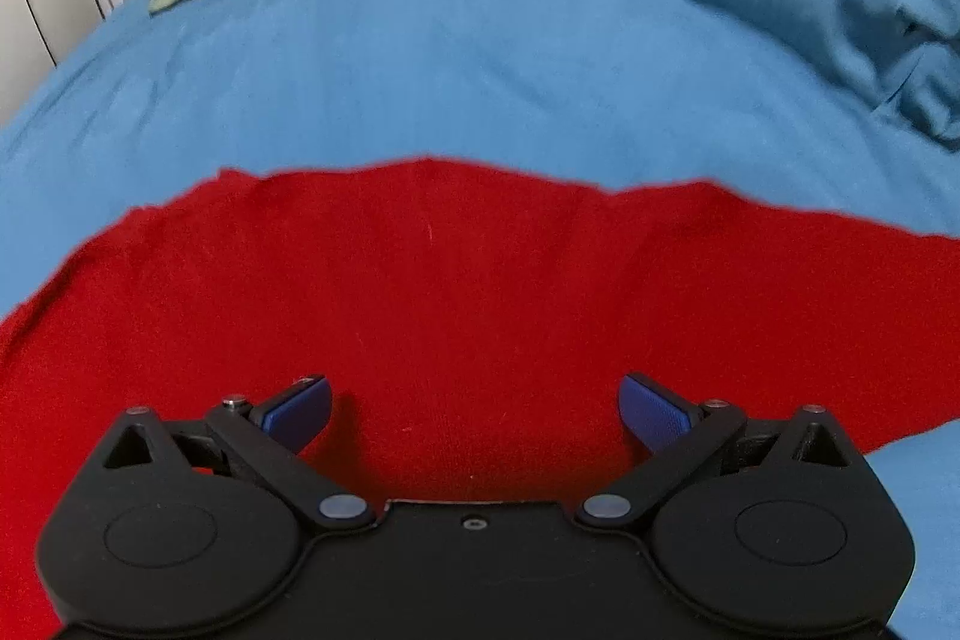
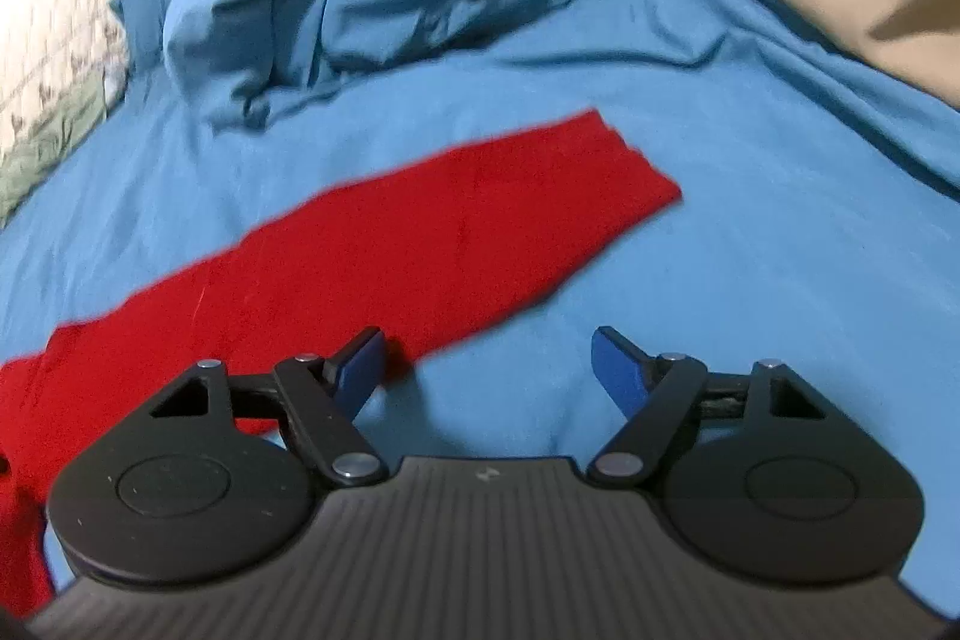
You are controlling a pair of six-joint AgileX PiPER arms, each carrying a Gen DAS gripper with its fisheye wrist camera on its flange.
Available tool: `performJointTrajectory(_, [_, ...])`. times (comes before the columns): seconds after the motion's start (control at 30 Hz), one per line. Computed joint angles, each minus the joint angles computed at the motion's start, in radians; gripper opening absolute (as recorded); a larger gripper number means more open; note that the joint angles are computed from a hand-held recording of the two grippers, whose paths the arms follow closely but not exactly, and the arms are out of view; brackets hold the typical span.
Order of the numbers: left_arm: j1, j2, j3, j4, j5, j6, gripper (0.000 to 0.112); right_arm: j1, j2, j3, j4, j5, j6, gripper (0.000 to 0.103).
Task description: Fold small clothes
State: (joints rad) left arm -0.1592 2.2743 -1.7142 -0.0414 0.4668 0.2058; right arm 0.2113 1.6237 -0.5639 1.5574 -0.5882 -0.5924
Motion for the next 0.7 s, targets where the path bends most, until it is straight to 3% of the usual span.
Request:
performJointTrajectory(0.13, [0.015,0.064,-0.075,-0.054,0.044,0.009,0.103,-0.023,0.074,-0.038,-0.096,-0.052,0.086,0.069])
performJointTrajectory(0.17, [0.016,0.074,-0.099,-0.054,0.070,0.002,0.103,-0.036,0.089,-0.052,-0.099,-0.054,0.092,0.061])
performJointTrajectory(0.2, [0.016,0.087,-0.131,-0.052,0.103,0.001,0.103,-0.043,0.100,-0.066,-0.091,-0.059,0.086,0.046])
performJointTrajectory(0.3, [0.029,0.107,-0.181,-0.089,0.160,0.043,0.103,-0.072,0.113,-0.102,-0.059,-0.050,0.027,0.023])
performJointTrajectory(0.5, [0.071,0.097,-0.216,-0.160,0.231,0.141,0.103,-0.071,0.043,-0.163,0.019,-0.007,-0.115,0.021])
performJointTrajectory(0.57, [0.089,0.026,-0.116,-0.173,0.149,0.180,0.103,-0.048,0.001,-0.203,0.040,0.012,-0.161,0.021])
performJointTrajectory(0.7, [0.179,-0.101,0.040,-0.349,-0.002,0.424,0.103,0.044,-0.012,-0.371,0.123,0.031,-0.329,0.021])
